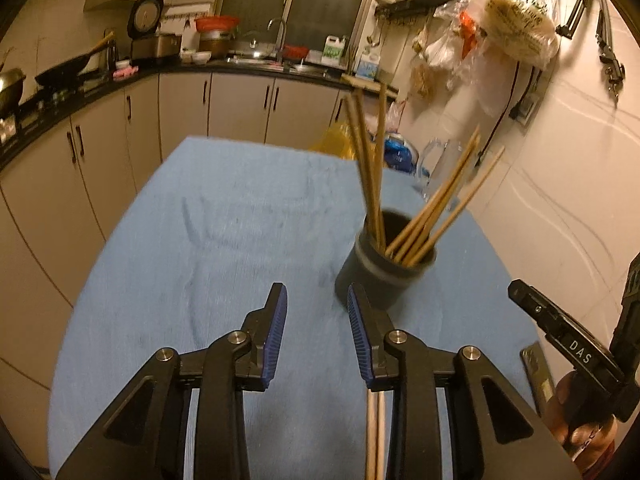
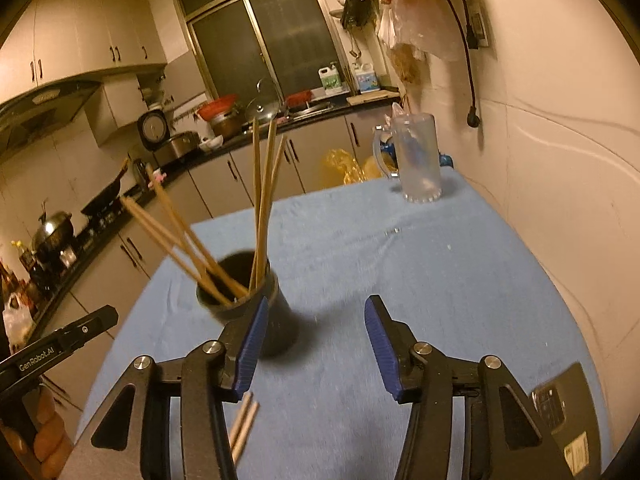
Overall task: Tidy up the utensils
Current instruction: 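Withdraw both grippers from the holder toward the last chopsticks on the towel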
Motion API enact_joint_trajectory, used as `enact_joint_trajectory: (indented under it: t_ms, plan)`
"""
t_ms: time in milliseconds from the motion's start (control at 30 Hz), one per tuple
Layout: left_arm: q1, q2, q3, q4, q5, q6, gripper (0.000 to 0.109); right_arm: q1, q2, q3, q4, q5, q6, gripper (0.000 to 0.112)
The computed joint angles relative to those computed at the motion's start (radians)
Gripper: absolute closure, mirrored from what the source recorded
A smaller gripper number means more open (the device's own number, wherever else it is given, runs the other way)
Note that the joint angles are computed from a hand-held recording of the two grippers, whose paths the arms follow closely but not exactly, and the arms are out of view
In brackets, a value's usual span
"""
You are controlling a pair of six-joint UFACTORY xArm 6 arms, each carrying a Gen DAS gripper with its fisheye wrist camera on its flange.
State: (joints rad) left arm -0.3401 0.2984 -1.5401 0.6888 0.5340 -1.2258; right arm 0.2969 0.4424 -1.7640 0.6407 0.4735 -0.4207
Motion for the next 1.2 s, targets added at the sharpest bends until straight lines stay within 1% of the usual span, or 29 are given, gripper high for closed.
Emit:
enact_joint_trajectory:
  t_ms: [100,167,233,333,400,433,500,567,633,700,833,933,1000,1100,1167,1200]
  plan:
    - [0.000,-0.026,0.065,-0.021,-0.019,-0.009,0.078,0.000,-0.041,0.075,0.005,-0.009,-0.006,0.058]
    - [0.000,-0.045,0.116,-0.049,-0.041,0.000,0.078,0.000,-0.072,0.140,-0.012,-0.035,0.005,0.058]
    - [-0.004,-0.052,0.139,-0.060,-0.041,0.002,0.078,0.000,-0.098,0.196,-0.027,-0.065,0.019,0.058]
    - [-0.012,-0.059,0.176,-0.112,-0.048,0.043,0.078,-0.001,-0.122,0.255,-0.017,-0.082,0.015,0.058]
    - [-0.016,-0.050,0.180,-0.187,-0.054,0.104,0.078,-0.004,-0.130,0.282,-0.053,-0.083,0.047,0.058]
    - [-0.017,-0.045,0.181,-0.218,-0.063,0.132,0.078,-0.007,-0.131,0.287,-0.045,-0.067,0.045,0.058]
    - [-0.023,-0.030,0.177,-0.319,-0.079,0.241,0.078,-0.015,-0.127,0.278,0.021,-0.011,0.010,0.058]
    - [-0.037,0.000,0.148,-0.441,-0.074,0.383,0.078,-0.020,-0.127,0.279,0.040,0.011,0.006,0.058]
    - [-0.052,0.038,0.098,-0.500,-0.040,0.467,0.078,-0.019,-0.132,0.292,0.045,0.009,-0.009,0.058]
    - [-0.062,0.075,0.047,-0.528,-0.003,0.511,0.078,-0.020,-0.137,0.295,0.044,0.014,-0.018,0.058]
    - [-0.072,0.124,-0.019,-0.548,0.036,0.546,0.078,-0.024,-0.138,0.293,0.056,0.029,-0.027,0.058]
    - [-0.078,0.157,-0.066,-0.550,0.067,0.567,0.079,-0.027,-0.136,0.287,0.061,0.038,-0.026,0.058]
    - [-0.086,0.181,-0.096,-0.525,0.094,0.553,0.080,-0.029,-0.130,0.279,0.061,0.045,-0.022,0.058]
    - [-0.086,0.223,-0.160,-0.518,0.150,0.558,0.084,-0.030,-0.131,0.279,0.070,0.048,-0.029,0.058]
    - [-0.087,0.251,-0.206,-0.487,0.186,0.537,0.085,-0.031,-0.132,0.280,0.077,0.051,-0.035,0.058]
    - [-0.089,0.267,-0.235,-0.469,0.213,0.524,0.088,-0.032,-0.132,0.279,0.077,0.053,-0.035,0.058]
